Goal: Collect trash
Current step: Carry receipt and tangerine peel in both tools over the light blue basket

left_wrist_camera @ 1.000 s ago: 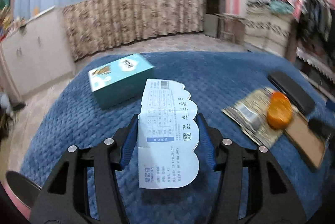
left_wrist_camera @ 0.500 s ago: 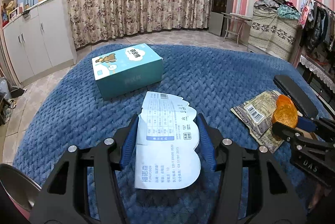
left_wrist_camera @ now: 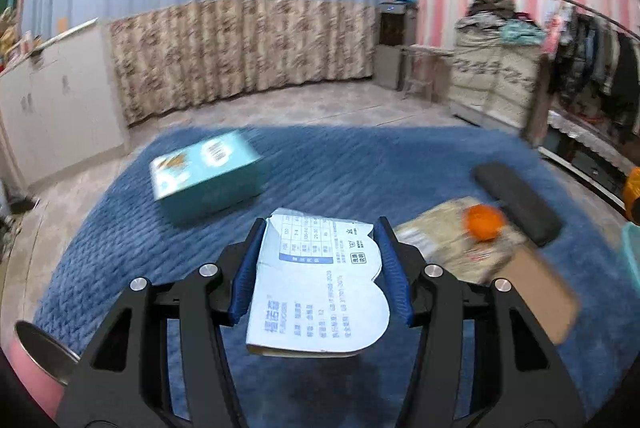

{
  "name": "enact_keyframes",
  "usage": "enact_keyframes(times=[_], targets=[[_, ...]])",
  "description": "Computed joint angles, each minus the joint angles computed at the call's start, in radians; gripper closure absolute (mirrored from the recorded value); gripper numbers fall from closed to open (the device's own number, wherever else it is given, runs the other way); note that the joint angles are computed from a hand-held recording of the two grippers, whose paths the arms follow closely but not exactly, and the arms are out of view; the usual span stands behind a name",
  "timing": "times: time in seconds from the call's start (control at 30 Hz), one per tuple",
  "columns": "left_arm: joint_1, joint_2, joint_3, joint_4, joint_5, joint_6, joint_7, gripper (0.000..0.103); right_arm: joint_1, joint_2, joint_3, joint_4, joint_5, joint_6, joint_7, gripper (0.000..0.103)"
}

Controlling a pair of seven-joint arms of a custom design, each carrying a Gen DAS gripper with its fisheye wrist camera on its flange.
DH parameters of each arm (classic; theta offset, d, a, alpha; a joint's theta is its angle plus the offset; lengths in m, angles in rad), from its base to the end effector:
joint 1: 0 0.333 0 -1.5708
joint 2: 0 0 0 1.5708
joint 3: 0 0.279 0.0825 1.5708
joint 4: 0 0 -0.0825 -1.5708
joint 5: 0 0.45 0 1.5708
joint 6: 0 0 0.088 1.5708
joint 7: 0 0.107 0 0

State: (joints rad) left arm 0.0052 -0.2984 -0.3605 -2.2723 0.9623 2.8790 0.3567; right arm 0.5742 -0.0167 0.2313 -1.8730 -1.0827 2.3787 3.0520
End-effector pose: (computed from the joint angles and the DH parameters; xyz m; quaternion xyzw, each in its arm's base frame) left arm 0.5208 -0.2518 0.4877 -0.6100 0.6169 -0.3588 0.3443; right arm 0.4661 0.4731 0.5219 -0.5999 0.6295 -0.3364 0.3614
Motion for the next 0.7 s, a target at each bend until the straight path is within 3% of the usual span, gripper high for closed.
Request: enact_keyframes(times=[0.2,0.33,0.7], targets=[[-0.070,0.040,-0.030,0.097,-0.033,0.045,0.070,0.050,-0.055,-0.293,0.042,-0.270,0.019,-0.166,0.108,0.065],[-0.122,0.093,-0.052,0.172,-0.045,0.043,0.109,0.050,-0.113,-0.454,0.048,-0.442,0.065,-0.136,0.217,0.065],[-0.357,0.365,-0.037,0.422,-0.081,0.042,0.235,0.050,-0.242,-0.735,0.092,-0.705,0.186,-0.107,0.241,0.065]])
